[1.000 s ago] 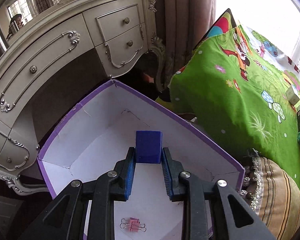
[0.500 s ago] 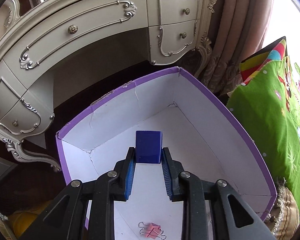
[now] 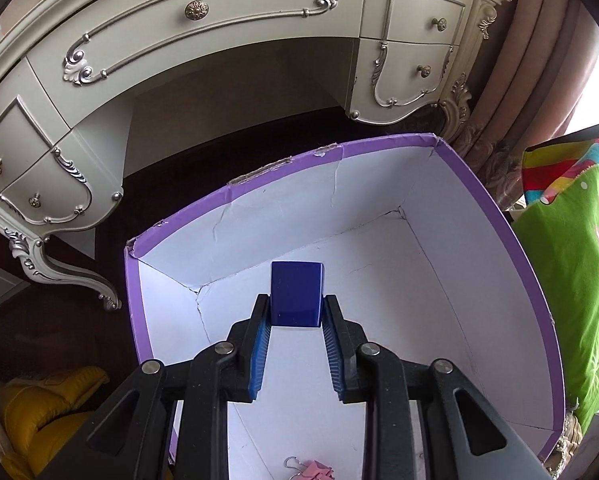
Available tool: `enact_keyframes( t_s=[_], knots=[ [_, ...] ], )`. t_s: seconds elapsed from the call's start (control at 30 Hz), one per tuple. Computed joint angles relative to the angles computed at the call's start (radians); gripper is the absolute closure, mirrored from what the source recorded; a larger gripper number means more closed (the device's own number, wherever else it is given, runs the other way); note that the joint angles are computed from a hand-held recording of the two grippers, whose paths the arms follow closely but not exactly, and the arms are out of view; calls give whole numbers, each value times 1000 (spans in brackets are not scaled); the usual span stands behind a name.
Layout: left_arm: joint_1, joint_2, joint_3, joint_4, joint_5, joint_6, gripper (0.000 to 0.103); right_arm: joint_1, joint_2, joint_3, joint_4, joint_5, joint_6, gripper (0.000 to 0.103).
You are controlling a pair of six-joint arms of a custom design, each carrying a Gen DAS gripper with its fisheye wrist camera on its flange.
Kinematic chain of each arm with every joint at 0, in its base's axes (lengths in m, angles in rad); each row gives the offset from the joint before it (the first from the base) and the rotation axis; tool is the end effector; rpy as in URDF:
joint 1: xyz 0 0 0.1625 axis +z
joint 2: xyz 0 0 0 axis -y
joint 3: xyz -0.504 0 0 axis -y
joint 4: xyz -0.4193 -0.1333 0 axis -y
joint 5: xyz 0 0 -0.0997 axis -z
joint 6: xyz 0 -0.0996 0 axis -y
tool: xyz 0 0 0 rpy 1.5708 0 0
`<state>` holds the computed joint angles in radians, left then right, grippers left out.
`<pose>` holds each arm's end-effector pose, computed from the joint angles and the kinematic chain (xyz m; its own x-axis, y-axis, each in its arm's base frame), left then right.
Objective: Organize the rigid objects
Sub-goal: 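Carry the blue block and the pink-printed box over the purple box with both tools, then open both tools to drop the block and the box into the purple box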
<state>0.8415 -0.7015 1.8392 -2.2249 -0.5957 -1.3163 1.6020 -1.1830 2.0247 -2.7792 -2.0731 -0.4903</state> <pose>-0.2544 -0.6085 0.0113 -0.6117 -0.4725 -0.6345 -0.0082 0.8058 -0.5922 0.1038 -0.5913 0.2706 -0.7639 -0.3113 0.5653 -0.4408 0.8915 -0.1047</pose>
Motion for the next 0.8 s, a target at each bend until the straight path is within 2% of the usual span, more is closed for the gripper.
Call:
enact_keyframes(
  t_s=[0.4,0.8],
  knots=[
    [14,-5,15,-16,33,-33,76,40,124,-42,-22,-90,-99,9],
    [34,-4,31,-64,37,-17,76,51,191,-86,20,-135,-105,9]
  ],
)
